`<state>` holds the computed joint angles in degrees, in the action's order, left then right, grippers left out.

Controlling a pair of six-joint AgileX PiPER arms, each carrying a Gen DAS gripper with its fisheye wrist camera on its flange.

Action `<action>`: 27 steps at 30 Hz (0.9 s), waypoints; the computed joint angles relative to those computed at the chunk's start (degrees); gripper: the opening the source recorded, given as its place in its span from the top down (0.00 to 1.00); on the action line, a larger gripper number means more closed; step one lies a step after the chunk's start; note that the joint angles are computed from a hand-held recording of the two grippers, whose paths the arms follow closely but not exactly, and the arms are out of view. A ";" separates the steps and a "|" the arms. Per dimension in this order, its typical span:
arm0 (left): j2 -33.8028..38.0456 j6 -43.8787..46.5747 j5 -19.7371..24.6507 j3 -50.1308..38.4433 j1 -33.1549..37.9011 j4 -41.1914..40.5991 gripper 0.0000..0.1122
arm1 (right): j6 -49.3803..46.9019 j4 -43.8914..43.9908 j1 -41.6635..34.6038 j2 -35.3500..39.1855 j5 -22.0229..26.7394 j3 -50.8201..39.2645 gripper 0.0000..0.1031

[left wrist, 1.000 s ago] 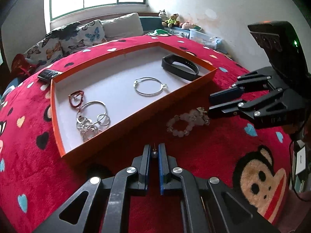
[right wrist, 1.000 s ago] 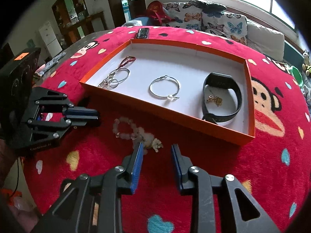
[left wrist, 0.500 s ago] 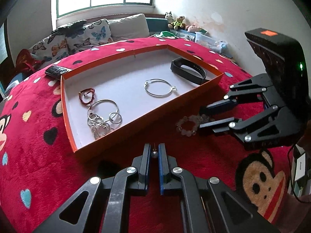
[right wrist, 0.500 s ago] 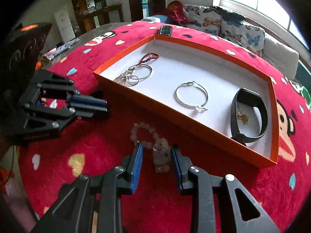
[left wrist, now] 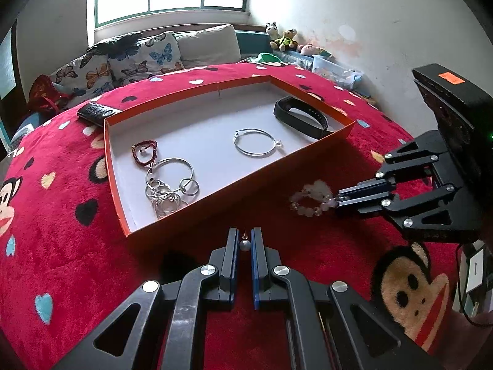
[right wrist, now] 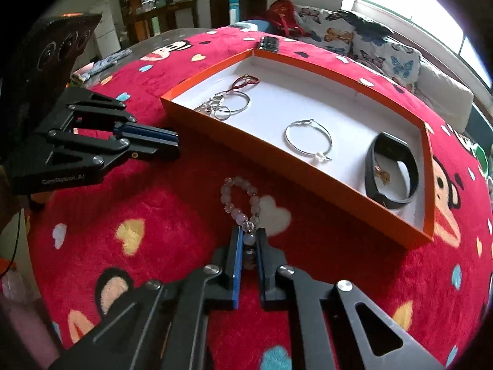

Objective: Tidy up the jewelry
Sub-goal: 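Grasp the pink beaded bracelet with the right tool while the left tool holds the stud, then carry both items into the box and open both tools to release them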

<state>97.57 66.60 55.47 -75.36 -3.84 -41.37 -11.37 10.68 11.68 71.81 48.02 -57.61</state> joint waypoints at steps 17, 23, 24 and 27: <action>-3.31 -2.77 3.91 -5.05 2.38 -1.32 0.94 | 3.69 -0.94 -5.77 -7.41 2.73 -4.35 0.90; -0.75 -6.43 5.03 -12.21 0.99 -0.14 0.94 | 0.32 2.57 -9.57 -5.07 3.24 -9.70 0.90; 0.02 -7.38 5.24 -13.69 0.65 0.21 0.94 | -0.16 3.07 -10.15 -4.65 3.15 -10.37 0.90; 3.12 -10.82 5.81 -18.37 -0.67 1.65 0.94 | -0.68 4.08 -11.13 -2.19 2.15 -12.78 0.90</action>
<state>100.69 55.78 61.28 -93.73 -4.51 -39.72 -12.05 14.76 0.55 69.62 50.17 -70.39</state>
